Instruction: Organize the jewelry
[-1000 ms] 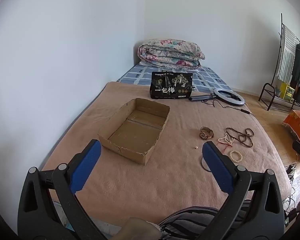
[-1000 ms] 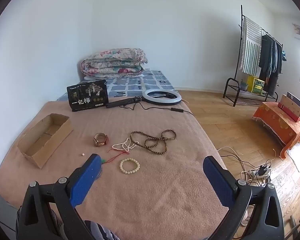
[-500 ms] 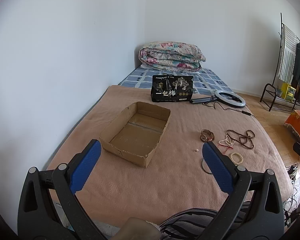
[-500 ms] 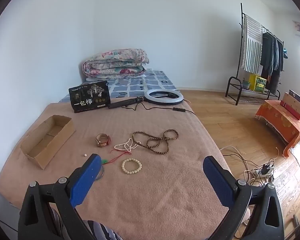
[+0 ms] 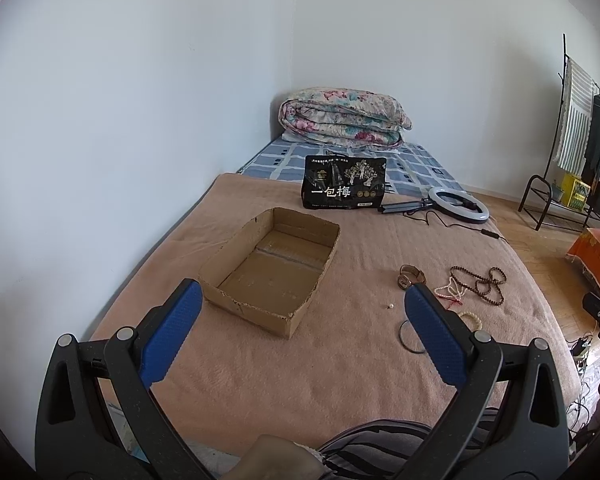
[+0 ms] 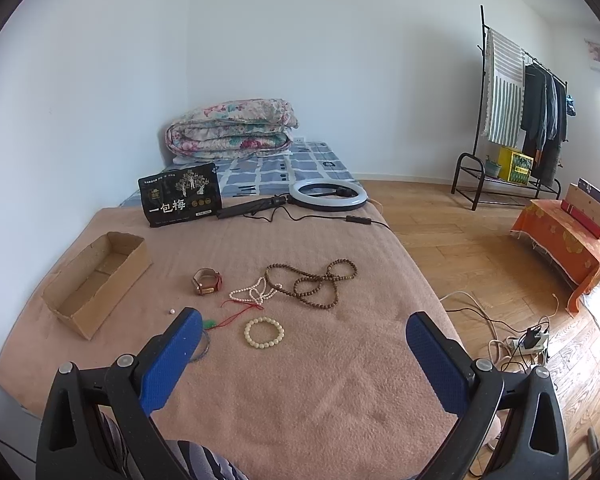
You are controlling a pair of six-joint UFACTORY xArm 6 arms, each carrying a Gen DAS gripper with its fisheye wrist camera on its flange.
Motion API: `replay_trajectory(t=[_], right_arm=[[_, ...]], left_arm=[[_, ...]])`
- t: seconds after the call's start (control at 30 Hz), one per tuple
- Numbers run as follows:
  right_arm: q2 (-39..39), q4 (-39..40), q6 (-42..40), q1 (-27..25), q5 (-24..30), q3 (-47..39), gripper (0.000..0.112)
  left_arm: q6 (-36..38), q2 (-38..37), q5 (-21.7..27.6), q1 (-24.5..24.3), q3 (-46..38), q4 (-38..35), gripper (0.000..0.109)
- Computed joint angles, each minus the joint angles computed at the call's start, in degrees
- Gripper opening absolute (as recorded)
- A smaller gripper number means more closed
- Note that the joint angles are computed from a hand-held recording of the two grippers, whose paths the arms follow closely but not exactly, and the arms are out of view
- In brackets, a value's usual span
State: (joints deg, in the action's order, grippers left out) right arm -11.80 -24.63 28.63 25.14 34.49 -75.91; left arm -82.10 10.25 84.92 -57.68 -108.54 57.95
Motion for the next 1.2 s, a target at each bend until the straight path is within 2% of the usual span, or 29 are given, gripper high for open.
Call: replay_trajectory(t=[1.2], right_arm=[[-0.4,-0.6,-0.4,0.6,-0.4,0.1,0.103]], left_arm=[[-0.4,-0.1,0.5,-0.5,-0.4,0.6,0.103]])
